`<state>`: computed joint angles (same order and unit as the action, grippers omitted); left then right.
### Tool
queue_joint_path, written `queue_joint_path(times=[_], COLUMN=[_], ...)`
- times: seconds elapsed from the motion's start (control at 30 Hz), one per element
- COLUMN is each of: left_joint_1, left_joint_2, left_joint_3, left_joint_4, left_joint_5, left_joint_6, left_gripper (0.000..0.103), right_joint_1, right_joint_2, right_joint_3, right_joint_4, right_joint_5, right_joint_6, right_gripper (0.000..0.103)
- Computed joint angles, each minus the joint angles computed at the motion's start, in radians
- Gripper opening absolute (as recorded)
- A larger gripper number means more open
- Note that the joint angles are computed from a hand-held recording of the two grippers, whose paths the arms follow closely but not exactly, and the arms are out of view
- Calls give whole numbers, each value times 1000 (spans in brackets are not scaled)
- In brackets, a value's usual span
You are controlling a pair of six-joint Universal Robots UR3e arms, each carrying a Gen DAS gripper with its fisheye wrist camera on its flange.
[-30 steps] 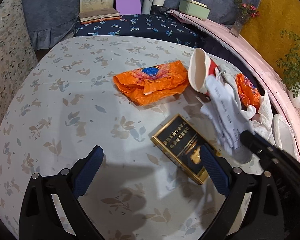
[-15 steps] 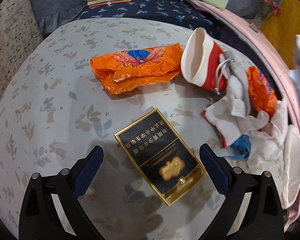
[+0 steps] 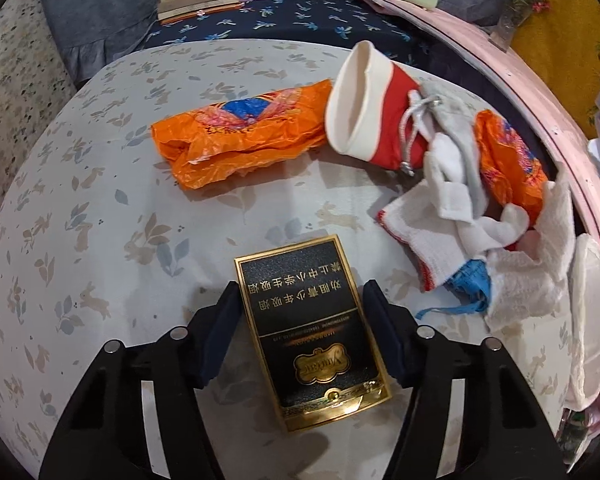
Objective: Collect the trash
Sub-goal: 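Carry the slip and box over the wastebasket and open both tools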
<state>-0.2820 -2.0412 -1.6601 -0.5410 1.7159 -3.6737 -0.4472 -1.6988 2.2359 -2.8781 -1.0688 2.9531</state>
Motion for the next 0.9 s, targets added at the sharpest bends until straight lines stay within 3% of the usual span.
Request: queue_joint_path(times=[0.47,0.67,0.9], left_joint_1=[-132,-216,-310], left_joint_2=[49,-13,-193], left_joint_3=[100,275,621], left_joint_4=[18,-17,-122], left_joint_5=[13,12,-33], left_joint_6=[100,171,247], left_gripper=[56,56,56], right_joint_1=[-220,-391,-569], right_joint_2=[-160,-240,-255], right_joint_3=[32,48,49], right_joint_4=[97,174,228], right_joint_5=[116,193,242], right_joint_6=[-59,-125,-199], right_gripper=[9,9,9])
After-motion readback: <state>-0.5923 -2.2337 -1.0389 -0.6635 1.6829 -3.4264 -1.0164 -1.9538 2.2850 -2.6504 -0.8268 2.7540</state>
